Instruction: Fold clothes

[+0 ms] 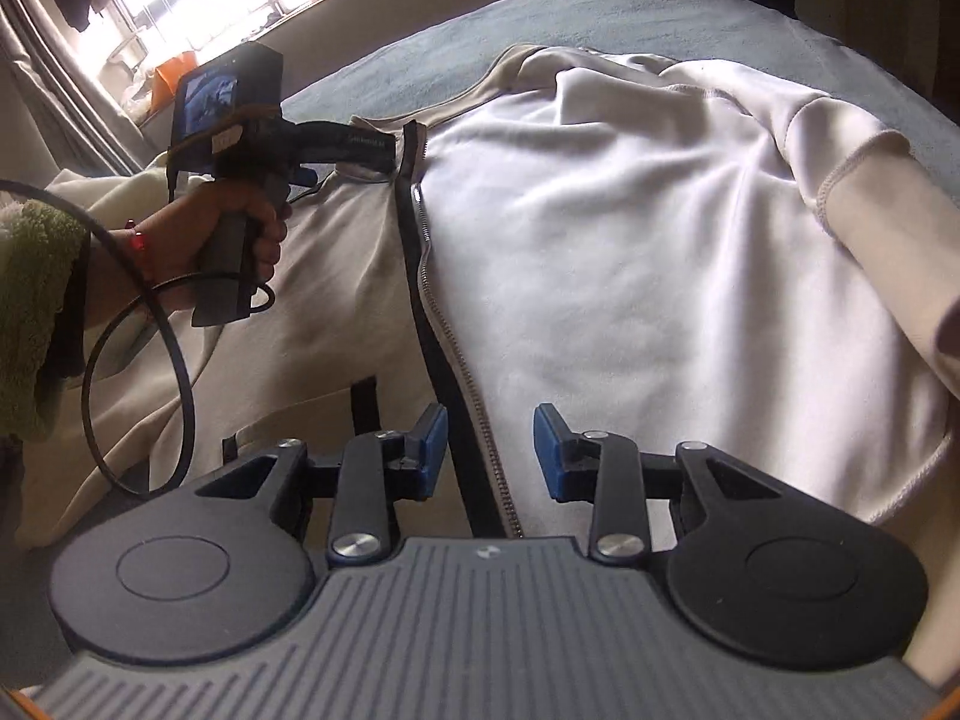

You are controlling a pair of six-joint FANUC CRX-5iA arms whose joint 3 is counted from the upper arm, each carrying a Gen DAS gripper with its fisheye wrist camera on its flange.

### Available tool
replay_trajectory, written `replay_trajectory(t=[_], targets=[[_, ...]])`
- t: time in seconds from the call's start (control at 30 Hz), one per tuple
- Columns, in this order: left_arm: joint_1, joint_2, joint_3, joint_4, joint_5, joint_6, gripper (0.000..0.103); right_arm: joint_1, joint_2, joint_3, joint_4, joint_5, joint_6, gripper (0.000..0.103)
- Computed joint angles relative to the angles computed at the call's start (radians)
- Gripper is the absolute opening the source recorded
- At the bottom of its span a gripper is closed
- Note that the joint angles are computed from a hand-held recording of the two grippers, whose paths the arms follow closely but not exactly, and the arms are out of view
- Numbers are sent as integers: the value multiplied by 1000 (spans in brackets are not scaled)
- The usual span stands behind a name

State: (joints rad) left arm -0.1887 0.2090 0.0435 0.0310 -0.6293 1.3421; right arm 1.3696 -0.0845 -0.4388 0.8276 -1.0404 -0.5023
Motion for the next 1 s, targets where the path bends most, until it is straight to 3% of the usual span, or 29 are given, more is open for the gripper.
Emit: replay_trajectory(t=[0.23, 0.33, 0.43, 0.7, 0.8, 1.0], targets=[[70, -145, -85, 87, -33, 6, 82, -42, -27, 7, -2, 31, 96, 22], [119, -221, -143, 171, -55, -19, 83, -68, -22, 55, -62, 20, 205, 12], [165, -277, -184, 226, -80, -73, 82, -101, 5, 103, -90, 17, 320, 9], [243, -345, -355, 510, -57, -457, 82, -202, 136, 238, -109, 47, 417, 7], [228, -309, -353, 552, -100, -522, 79, -189, 159, 280, -127, -15, 378, 7], [232, -252, -295, 599, -289, -640, 77, -64, 136, 375, -270, -298, 200, 9]])
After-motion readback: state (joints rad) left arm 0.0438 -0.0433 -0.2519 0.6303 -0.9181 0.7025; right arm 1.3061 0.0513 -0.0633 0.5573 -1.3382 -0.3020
